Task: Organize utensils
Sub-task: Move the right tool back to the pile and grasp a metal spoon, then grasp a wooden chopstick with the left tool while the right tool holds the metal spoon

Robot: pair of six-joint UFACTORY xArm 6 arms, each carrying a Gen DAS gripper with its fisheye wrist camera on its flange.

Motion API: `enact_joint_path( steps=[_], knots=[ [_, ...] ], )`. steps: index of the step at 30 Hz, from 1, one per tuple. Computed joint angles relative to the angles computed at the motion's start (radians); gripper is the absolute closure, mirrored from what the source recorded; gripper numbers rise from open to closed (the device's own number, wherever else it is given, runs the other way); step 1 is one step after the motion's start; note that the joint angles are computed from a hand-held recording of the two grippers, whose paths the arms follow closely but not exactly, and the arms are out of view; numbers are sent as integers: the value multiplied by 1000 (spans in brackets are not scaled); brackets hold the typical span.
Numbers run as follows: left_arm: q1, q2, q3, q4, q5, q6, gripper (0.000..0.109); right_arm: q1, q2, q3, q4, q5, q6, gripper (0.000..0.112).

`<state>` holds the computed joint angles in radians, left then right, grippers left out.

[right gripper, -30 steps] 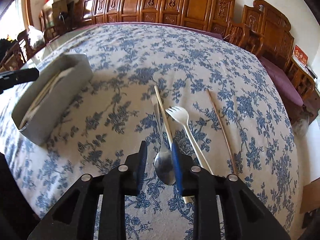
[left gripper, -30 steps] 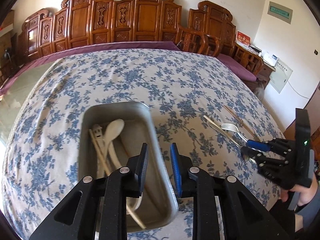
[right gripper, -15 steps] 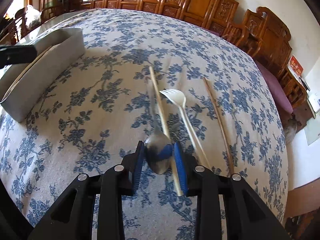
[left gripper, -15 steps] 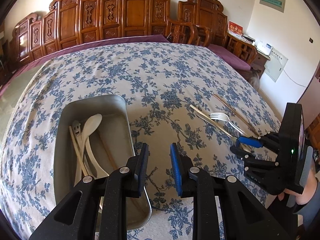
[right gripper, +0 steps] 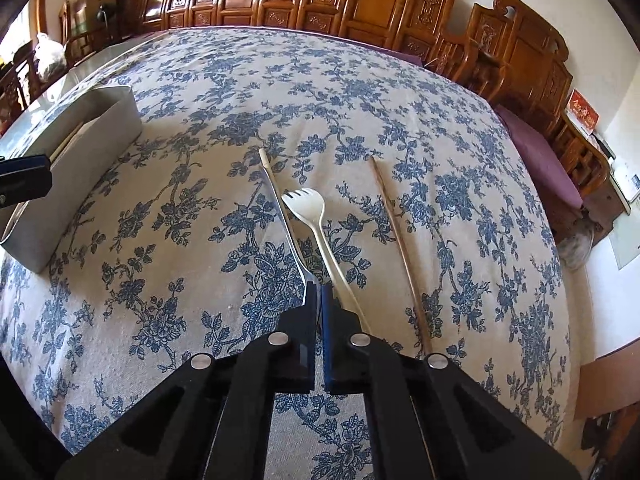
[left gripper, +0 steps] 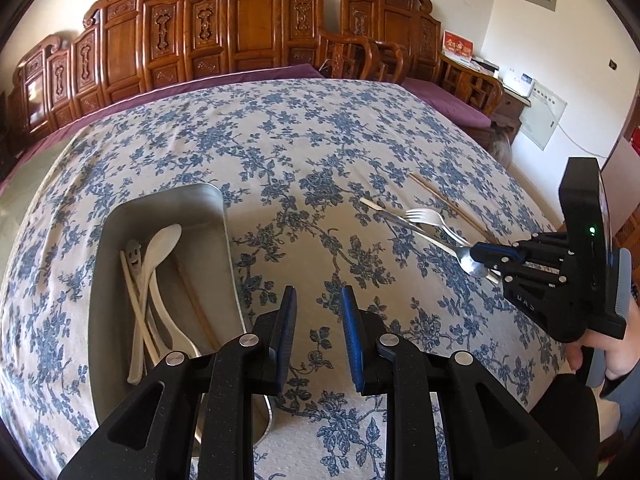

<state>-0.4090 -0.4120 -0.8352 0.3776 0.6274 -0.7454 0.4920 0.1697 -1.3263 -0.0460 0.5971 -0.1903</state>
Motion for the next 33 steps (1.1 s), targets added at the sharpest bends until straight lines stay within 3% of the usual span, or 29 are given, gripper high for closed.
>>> enact_joint_path(
  steps=[9, 20, 26, 33],
  knots=[
    [-32, 21, -9, 9, -6, -10, 88, -10, -40, 32, 119, -15, -64, 111],
    [-79, 48, -36, 37, 13, -65, 88, -74, -205, 147, 276, -42, -176, 111],
    [-129, 93, -111, 79, 59, -106, 85, -123, -265, 213, 315, -55, -221, 111],
    [-169, 217, -249, 85, 73, -123, 82, -168, -240, 177, 376, -34, -260, 111]
  ],
)
